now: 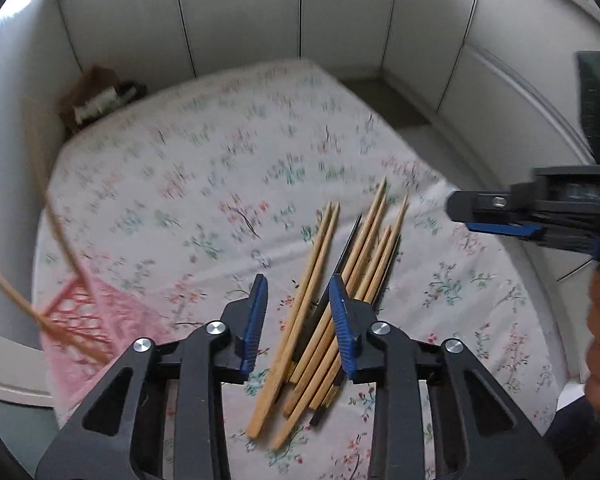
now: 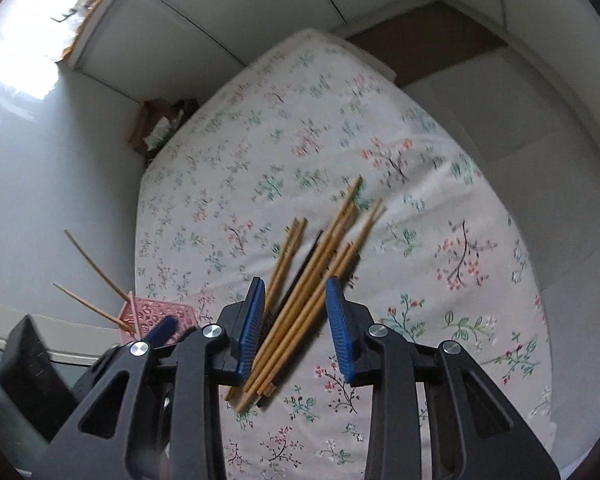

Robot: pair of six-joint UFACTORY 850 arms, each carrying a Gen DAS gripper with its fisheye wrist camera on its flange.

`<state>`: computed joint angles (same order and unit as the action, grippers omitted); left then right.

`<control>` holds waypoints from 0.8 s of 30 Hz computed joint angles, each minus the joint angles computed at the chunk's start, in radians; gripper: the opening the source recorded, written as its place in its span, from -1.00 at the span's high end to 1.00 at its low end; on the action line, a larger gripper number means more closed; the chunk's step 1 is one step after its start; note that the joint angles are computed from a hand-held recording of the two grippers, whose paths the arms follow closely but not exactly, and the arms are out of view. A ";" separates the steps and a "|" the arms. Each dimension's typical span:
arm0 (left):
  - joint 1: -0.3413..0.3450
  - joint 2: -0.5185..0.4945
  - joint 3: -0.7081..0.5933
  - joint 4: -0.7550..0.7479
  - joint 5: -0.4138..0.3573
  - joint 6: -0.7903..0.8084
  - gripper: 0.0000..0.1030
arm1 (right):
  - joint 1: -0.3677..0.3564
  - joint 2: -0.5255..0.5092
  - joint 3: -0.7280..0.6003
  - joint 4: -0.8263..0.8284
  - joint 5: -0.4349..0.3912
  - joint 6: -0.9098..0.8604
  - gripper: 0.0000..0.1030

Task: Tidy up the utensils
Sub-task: 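Return the left gripper to the chopstick pile and pinch another chopstick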

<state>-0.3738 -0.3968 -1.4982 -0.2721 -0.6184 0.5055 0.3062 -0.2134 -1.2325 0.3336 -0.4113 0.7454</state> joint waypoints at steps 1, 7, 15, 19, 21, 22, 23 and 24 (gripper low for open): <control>0.002 -0.018 -0.012 0.009 -0.008 -0.010 0.40 | -0.007 -0.007 0.000 0.038 -0.001 -0.029 0.38; -0.016 -0.108 -0.080 0.069 -0.063 -0.067 0.44 | -0.021 -0.025 -0.003 0.123 -0.036 -0.076 0.33; -0.028 -0.175 -0.139 0.088 -0.119 -0.085 0.72 | -0.029 -0.030 -0.006 0.161 -0.052 -0.111 0.32; -0.030 -0.192 -0.153 0.100 -0.110 -0.085 0.73 | -0.030 -0.032 -0.007 0.165 -0.051 -0.115 0.31; -0.032 -0.193 -0.154 0.107 -0.107 -0.081 0.73 | -0.030 -0.032 -0.008 0.166 -0.051 -0.118 0.32; -0.035 -0.192 -0.153 0.120 -0.102 -0.083 0.74 | -0.030 -0.032 -0.008 0.168 -0.051 -0.120 0.31; -0.037 -0.190 -0.151 0.132 -0.098 -0.085 0.74 | -0.031 -0.032 -0.008 0.170 -0.051 -0.123 0.31; -0.039 -0.190 -0.151 0.149 -0.091 -0.094 0.82 | -0.030 -0.033 -0.009 0.172 -0.052 -0.127 0.31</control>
<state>-0.4132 -0.5864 -1.6488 -0.1235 -0.7096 0.4119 0.2759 -0.2465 -1.2413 0.5059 -0.4629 0.6189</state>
